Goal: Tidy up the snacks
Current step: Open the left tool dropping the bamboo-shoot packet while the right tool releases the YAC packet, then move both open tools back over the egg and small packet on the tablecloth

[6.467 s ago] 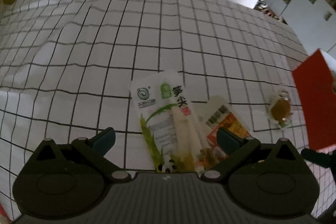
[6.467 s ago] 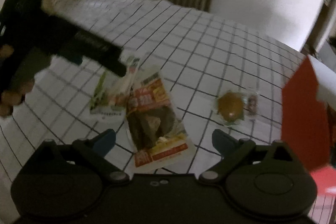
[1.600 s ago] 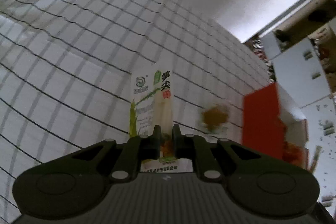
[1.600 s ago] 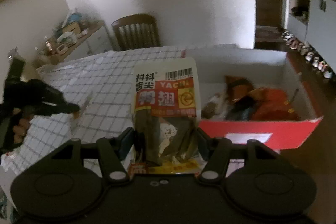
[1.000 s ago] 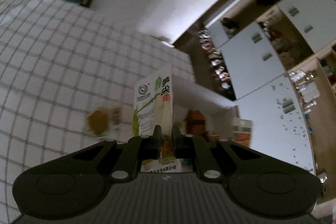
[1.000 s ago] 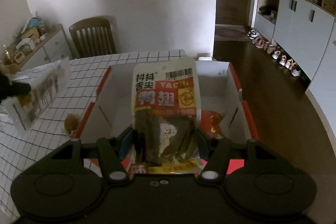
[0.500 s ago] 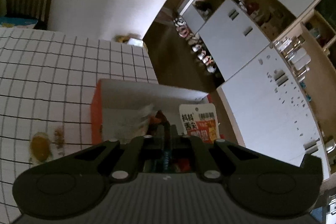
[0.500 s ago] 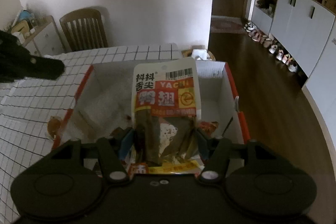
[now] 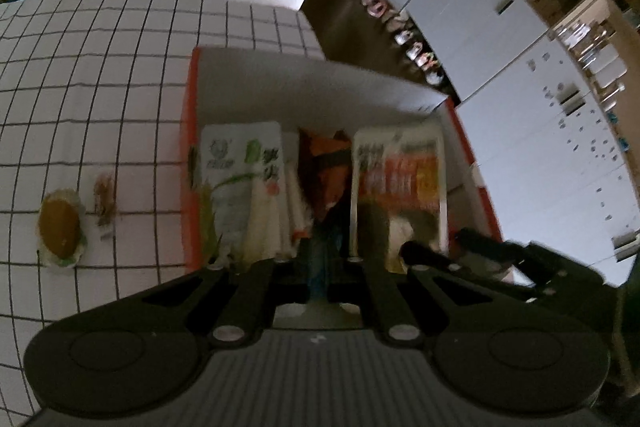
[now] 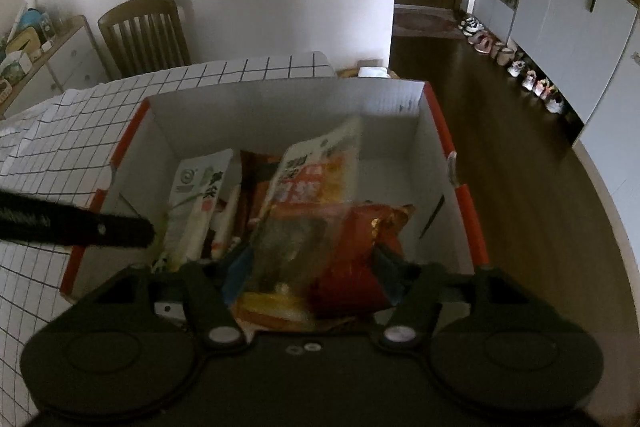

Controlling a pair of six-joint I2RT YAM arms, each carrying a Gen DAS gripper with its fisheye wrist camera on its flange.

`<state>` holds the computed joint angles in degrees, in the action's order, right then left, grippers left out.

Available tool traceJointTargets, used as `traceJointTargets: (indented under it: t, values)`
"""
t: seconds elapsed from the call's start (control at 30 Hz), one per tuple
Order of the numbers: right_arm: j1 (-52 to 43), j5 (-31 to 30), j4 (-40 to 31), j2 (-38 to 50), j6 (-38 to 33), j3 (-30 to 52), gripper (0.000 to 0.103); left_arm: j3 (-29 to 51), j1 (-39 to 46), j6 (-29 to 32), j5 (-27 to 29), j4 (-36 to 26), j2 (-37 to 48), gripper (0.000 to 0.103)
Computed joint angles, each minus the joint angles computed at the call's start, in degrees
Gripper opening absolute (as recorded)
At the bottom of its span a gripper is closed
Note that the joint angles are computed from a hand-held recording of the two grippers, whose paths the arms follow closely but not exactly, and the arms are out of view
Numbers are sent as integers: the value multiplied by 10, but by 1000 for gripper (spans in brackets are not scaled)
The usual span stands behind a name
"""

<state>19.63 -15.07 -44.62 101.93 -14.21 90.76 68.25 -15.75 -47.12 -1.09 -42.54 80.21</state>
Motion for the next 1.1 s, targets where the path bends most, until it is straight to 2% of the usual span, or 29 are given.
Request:
traceJointTargets:
  t: [0.4, 0.8, 0.83, 0.9, 0.97, 1.1]
  values:
    - [-9, -30, -8, -50, -21, -26, 78, -4, -50, -2, -42, -29, -19, 6]
    - [-4, -55, -23, -129, -16, -56, 82, -10, -94, -15, -97, -87, -100, 10]
    - [-2, -55, -23, -136, -14, -59, 83, -12, -96, -14, -102, -92, -110, 13]
    - [6, -52, -21, -154, -7, -67, 84, -18, -102, -14, -114, -105, -132, 30]
    - [16, -48, -21, -170, 4, -74, 86, -29, -106, -14, -128, -114, -162, 64]
    - [41, -39, -17, -202, 31, -90, 88, -41, -103, 4, -145, -143, -216, 66]
